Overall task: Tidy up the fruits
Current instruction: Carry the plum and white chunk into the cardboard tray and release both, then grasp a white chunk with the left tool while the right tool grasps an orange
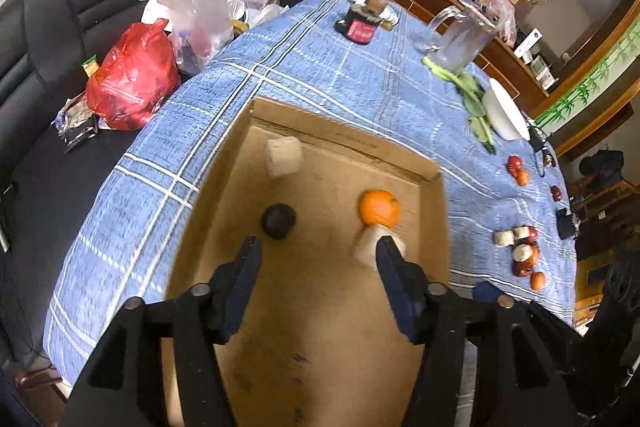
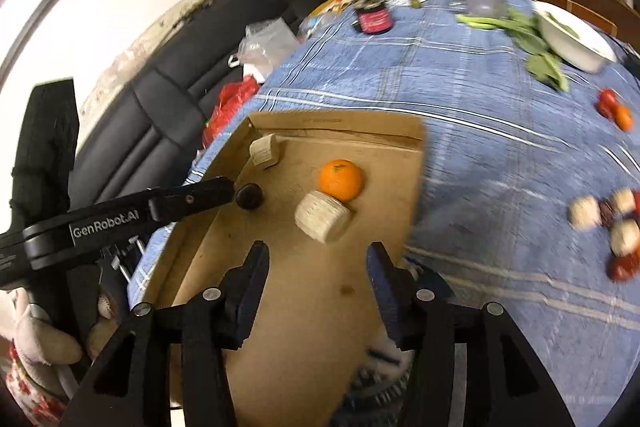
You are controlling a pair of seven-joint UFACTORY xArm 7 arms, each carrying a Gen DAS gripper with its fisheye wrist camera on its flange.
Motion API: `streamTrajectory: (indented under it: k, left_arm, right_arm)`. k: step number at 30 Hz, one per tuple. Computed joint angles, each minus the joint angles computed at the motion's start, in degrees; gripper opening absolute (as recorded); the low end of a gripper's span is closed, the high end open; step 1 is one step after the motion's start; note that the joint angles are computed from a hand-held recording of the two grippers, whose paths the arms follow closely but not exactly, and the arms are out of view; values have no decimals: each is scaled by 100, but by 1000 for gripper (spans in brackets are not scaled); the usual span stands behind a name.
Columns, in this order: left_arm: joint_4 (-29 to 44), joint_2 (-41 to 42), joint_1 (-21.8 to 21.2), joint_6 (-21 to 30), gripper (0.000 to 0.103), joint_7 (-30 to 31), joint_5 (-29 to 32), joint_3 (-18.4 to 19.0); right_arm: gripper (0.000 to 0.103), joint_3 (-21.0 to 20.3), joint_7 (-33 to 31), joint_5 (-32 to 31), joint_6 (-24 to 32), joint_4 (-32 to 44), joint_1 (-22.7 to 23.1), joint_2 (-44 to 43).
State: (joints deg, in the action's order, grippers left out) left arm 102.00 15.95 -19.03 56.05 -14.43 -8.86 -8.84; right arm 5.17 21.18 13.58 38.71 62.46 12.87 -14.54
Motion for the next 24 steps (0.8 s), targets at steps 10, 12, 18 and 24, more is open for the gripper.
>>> streamTrajectory:
  k: [10,12,18,24]
  left_arm:
    - [-67,-265,-655,-13,62,-206,133,-341]
    - [12,-206,-824,8,62,-236,176,-403]
    - [331,42,-1319,67,62,-327,376,-508]
    - [515,208,-1658,113,62,-449,579,-501]
  right_arm:
    - [61,-376,599,-212,777,-1834,-572,-2351]
    - [61,-486,686,-291,994,-2062,-772,-2785]
    - [61,-714,700,-567,1522,-2385,-1248,-3650]
    - [61,-866,533,-628,1761,-2529,-1468,-3987]
